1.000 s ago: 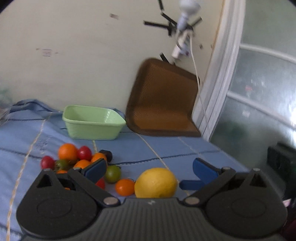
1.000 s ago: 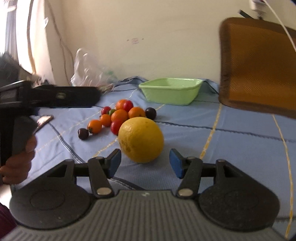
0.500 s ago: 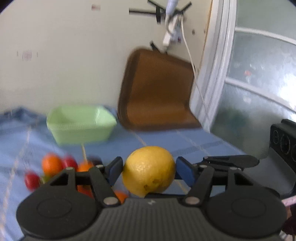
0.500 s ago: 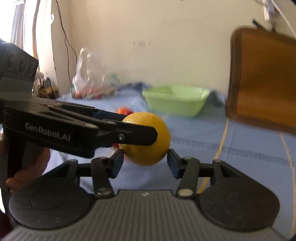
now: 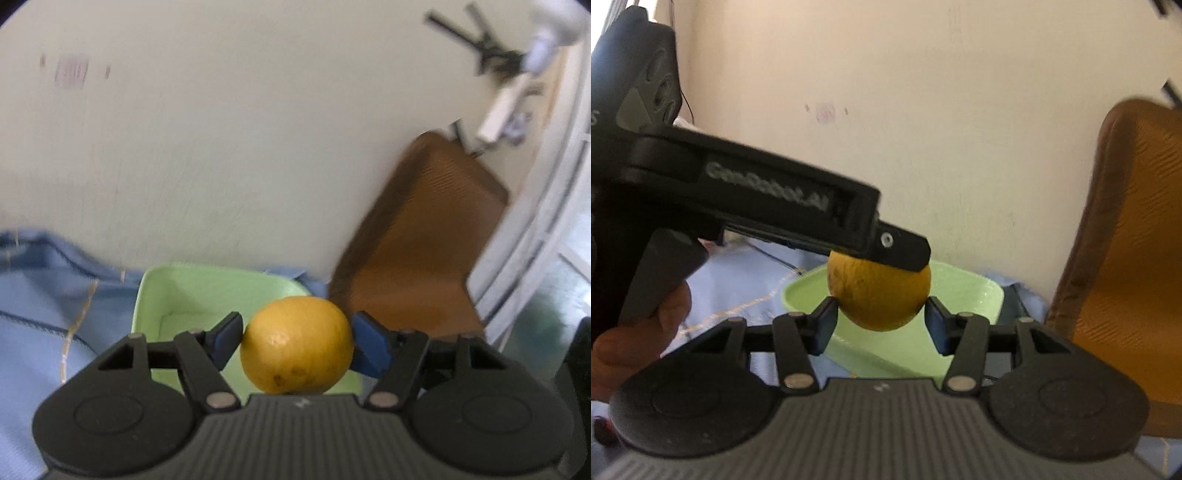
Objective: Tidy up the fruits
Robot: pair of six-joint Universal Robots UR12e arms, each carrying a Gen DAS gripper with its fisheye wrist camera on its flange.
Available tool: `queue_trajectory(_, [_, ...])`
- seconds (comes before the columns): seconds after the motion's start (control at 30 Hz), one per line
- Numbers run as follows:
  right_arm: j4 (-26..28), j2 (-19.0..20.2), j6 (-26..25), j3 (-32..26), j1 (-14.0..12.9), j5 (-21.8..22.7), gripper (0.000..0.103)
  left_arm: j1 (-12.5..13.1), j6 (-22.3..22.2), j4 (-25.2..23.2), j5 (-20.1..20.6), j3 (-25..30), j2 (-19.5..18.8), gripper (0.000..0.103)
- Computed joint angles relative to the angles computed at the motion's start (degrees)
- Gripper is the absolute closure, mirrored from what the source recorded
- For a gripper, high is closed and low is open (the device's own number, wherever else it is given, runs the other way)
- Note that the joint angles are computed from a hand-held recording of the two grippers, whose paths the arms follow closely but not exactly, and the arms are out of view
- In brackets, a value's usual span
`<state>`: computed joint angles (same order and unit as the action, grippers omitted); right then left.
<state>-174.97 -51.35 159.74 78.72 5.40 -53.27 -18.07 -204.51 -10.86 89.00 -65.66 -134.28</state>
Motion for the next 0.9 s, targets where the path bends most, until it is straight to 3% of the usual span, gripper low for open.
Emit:
queue_trajectory(0.13, [5.52, 1.28, -1.8, -2.59, 0.35, -1.12, 0.048, 0.58, -1.79, -3.28, -1.38, 1.79, -1.37, 0.033])
queue_trajectory(0.27, [2.76, 1.75, 0.43, -2.6, 0.25, -1.52, 0.046, 0.64, -1.46, -3.1, -1.22, 0.92, -1.25, 0.028])
queue_trajectory(0.47, [-1.61, -1.11, 4.1, 1.85, -0.48, -1.43, 0.046, 0.53, -4.78, 6.41, 0.23, -6.99, 3.9, 0.025])
queue_trajectory(0.57, [-3.88, -4.07, 5.98, 6.5, -1.53, 0.03, 0.047, -0.48, -4.03, 14.32, 3.56, -14.64, 8.28, 0.02])
queue_trajectory(0.7, [-7.48, -8.82, 8.2, 15.08, -3.34, 4.25, 0.047, -2.81, -2.38, 23.35, 12.32, -24.34, 12.71, 0.015])
queue_trajectory(0.8, [-11.28, -11.39, 9.58, 20.93, -3.96, 5.17, 0.049, -4.54, -3.43, 25.28, 18.16, -29.93, 14.92, 0.015])
queue_trajectory(0.9, [-14.67, -13.15, 11.23, 25.5, -3.96, 4.72, 0.052, -5.78, -5.11, 25.21, 20.55, -33.54, 16.4, 0.017])
